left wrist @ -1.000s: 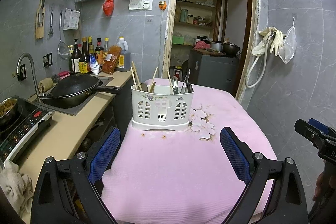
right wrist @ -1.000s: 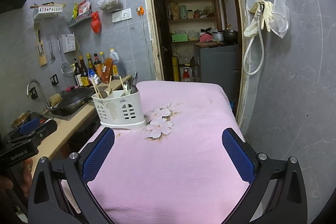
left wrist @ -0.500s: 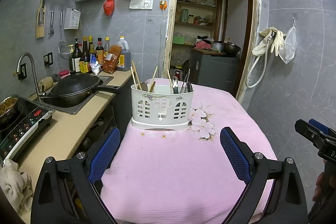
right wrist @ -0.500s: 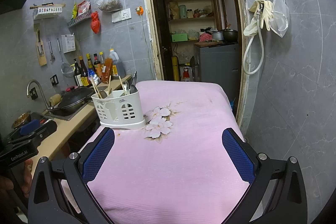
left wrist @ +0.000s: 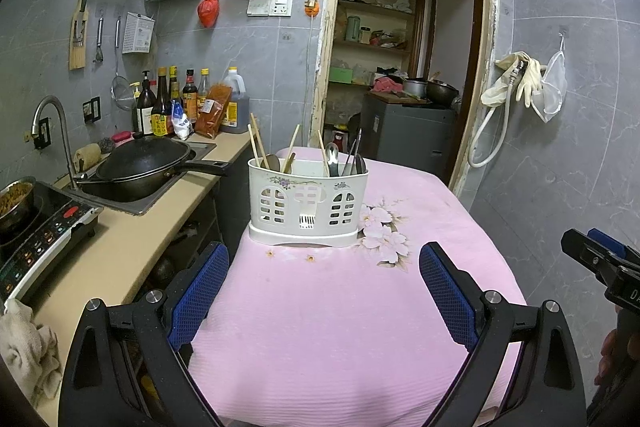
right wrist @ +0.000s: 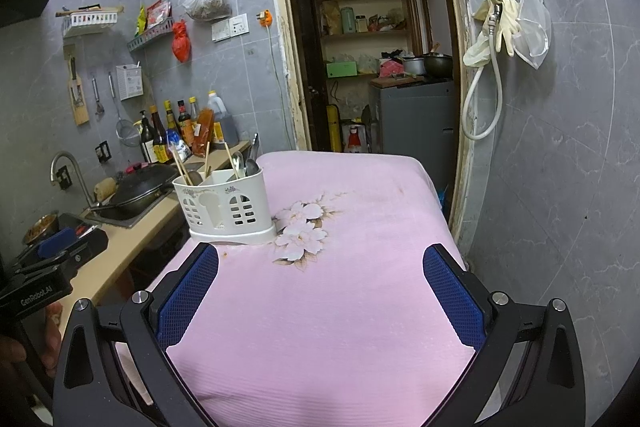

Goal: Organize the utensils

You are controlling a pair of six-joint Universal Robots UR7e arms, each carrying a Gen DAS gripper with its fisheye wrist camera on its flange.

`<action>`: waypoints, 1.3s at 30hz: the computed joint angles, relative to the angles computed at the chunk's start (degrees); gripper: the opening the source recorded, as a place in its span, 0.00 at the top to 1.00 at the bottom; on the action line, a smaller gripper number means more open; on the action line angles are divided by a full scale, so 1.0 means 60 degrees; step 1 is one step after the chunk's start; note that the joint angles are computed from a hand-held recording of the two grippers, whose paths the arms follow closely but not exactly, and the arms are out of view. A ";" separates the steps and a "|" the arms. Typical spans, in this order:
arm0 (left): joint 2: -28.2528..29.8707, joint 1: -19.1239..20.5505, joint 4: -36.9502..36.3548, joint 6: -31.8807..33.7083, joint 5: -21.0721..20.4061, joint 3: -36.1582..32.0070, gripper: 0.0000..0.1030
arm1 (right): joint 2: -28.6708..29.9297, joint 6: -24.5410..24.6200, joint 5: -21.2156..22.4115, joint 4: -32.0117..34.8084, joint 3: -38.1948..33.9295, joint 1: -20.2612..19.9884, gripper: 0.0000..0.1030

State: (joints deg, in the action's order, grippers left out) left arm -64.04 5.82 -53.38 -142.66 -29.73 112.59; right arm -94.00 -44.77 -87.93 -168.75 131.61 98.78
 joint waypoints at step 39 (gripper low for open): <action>0.0106 0.0015 0.0117 -0.0152 -0.0022 -0.0128 0.09 | 0.0029 0.0027 -0.0050 -0.0023 0.0019 0.0038 0.00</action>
